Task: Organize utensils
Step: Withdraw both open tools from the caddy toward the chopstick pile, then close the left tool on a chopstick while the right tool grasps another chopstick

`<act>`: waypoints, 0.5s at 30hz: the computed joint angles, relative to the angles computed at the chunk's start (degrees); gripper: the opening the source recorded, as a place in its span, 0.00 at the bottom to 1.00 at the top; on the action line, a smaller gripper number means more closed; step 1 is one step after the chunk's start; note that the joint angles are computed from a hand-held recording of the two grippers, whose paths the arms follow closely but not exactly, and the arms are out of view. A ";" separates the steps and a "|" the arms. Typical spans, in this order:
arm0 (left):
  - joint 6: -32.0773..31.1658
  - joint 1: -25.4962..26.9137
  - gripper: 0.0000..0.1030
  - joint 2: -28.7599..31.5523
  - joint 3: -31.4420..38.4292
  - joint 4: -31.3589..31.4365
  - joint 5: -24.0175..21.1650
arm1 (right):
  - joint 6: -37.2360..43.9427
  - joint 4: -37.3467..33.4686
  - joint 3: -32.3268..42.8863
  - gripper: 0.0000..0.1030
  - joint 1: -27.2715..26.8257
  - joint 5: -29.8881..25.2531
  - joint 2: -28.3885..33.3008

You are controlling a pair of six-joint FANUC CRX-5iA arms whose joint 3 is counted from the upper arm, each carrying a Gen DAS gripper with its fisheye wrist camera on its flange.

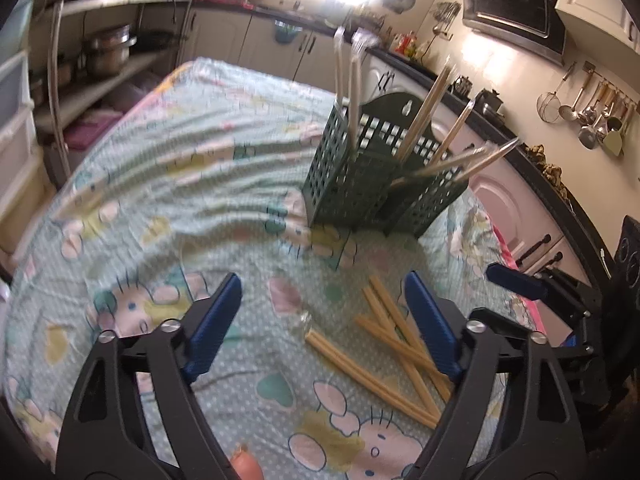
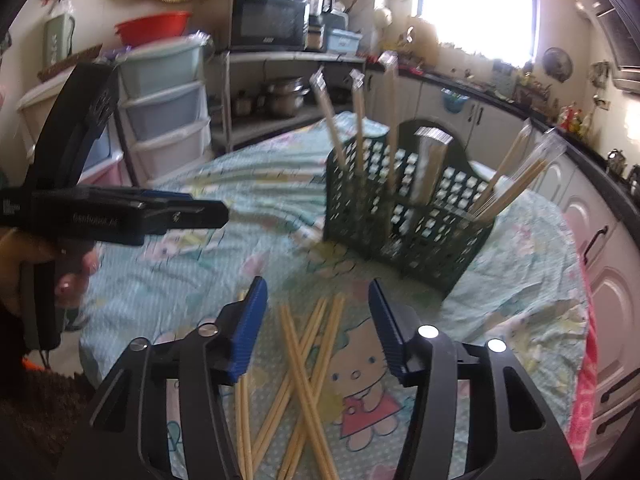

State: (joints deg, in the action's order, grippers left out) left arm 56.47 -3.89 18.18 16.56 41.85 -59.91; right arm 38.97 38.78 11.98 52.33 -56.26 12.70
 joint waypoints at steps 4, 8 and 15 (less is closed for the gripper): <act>1.79 0.50 0.55 1.43 0.68 -0.33 -3.55 | 4.13 -5.14 2.39 0.37 -0.32 -1.17 1.74; 2.87 0.92 0.42 2.79 1.22 -0.13 -6.62 | 7.32 -8.72 4.44 0.31 -0.70 -2.19 3.23; 4.50 1.28 0.29 5.26 2.24 1.87 -10.85 | 11.80 -14.26 8.52 0.26 -2.04 -3.66 5.97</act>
State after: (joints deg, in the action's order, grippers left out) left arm 60.97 -2.60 23.44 18.80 43.72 -70.76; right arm 50.77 24.53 20.50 50.29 -59.92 18.68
